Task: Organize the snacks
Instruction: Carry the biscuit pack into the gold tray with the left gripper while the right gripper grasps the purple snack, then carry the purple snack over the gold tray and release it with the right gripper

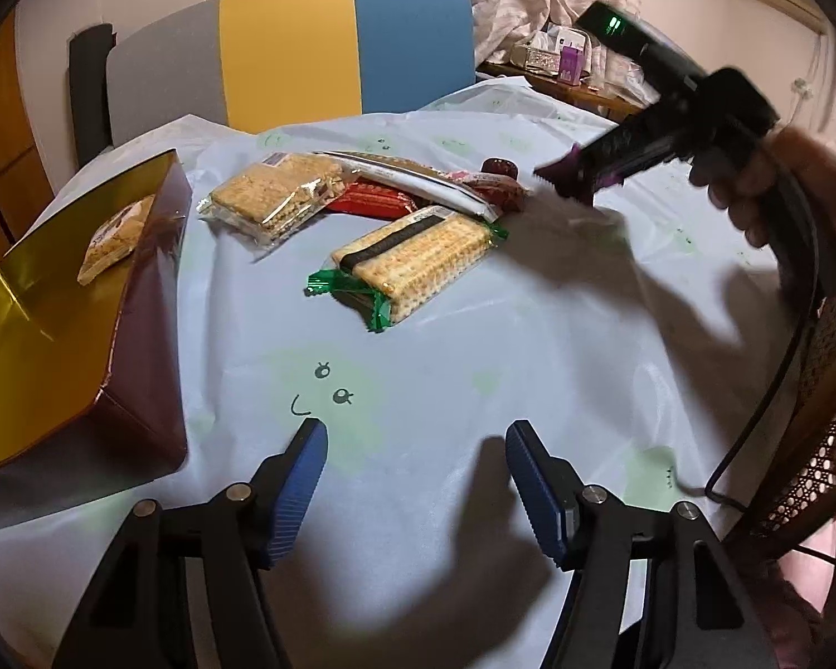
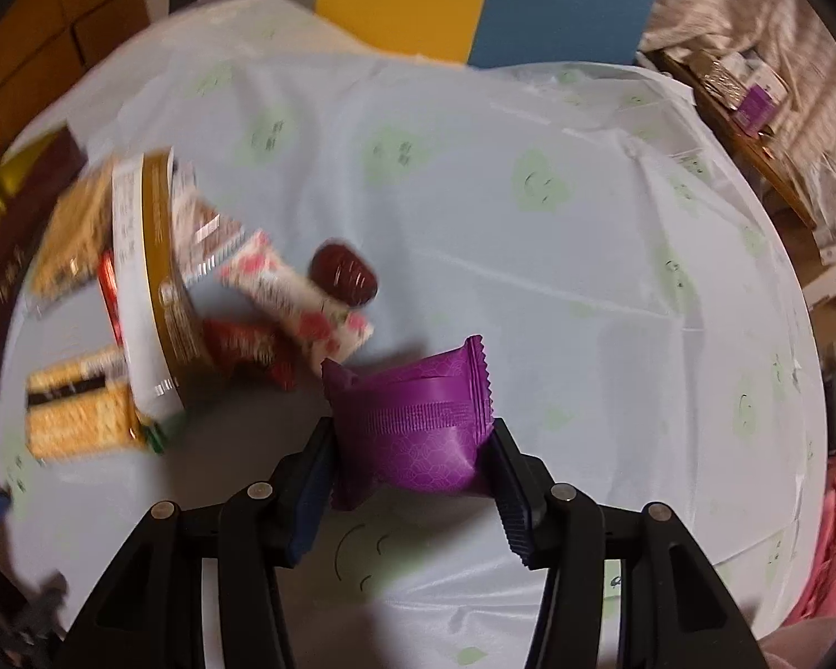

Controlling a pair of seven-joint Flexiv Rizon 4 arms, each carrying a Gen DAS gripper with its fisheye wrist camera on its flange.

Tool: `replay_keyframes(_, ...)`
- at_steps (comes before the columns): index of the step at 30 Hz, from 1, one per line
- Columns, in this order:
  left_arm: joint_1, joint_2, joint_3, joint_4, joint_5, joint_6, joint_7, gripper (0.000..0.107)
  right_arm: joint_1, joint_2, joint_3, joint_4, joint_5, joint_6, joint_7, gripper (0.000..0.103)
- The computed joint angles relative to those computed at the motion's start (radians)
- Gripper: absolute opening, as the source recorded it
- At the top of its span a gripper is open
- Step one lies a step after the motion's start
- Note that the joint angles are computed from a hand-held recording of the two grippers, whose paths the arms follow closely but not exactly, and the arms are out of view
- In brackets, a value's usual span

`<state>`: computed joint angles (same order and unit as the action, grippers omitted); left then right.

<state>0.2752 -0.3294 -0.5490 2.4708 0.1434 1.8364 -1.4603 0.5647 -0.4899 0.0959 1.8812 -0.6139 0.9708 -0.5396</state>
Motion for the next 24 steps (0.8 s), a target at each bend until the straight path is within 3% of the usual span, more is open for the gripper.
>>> replay_keyframes(4,-0.035,-0.002,0.041,0.003,0.011,0.022,0.008,0.067,0.001,0.023,-0.027,0.037,-0.058,0.105,0.052,0.053)
replay_keyframes(8,0.017,-0.004,0.0,0.016,0.045,0.031,0.012,0.067,-0.003,0.028,-0.033,0.064,-0.113,0.273,0.027,0.053)
replay_keyframes(11,0.073,-0.009,-0.05,0.022,0.065,0.027,0.013,0.067,0.001,0.014,-0.01,0.056,-0.106,0.34,-0.056,0.053)
replay_keyframes(18,0.16,-0.037,-0.123,0.036,0.104,0.056,0.012,0.067,-0.004,-0.017,0.113,-0.004,0.07,0.359,-0.301,0.053)
replay_keyframes(24,0.302,-0.057,-0.244,0.061,0.143,0.069,-0.016,0.067,0.044,-0.099,0.193,-0.202,0.159,0.291,-0.519,0.054)
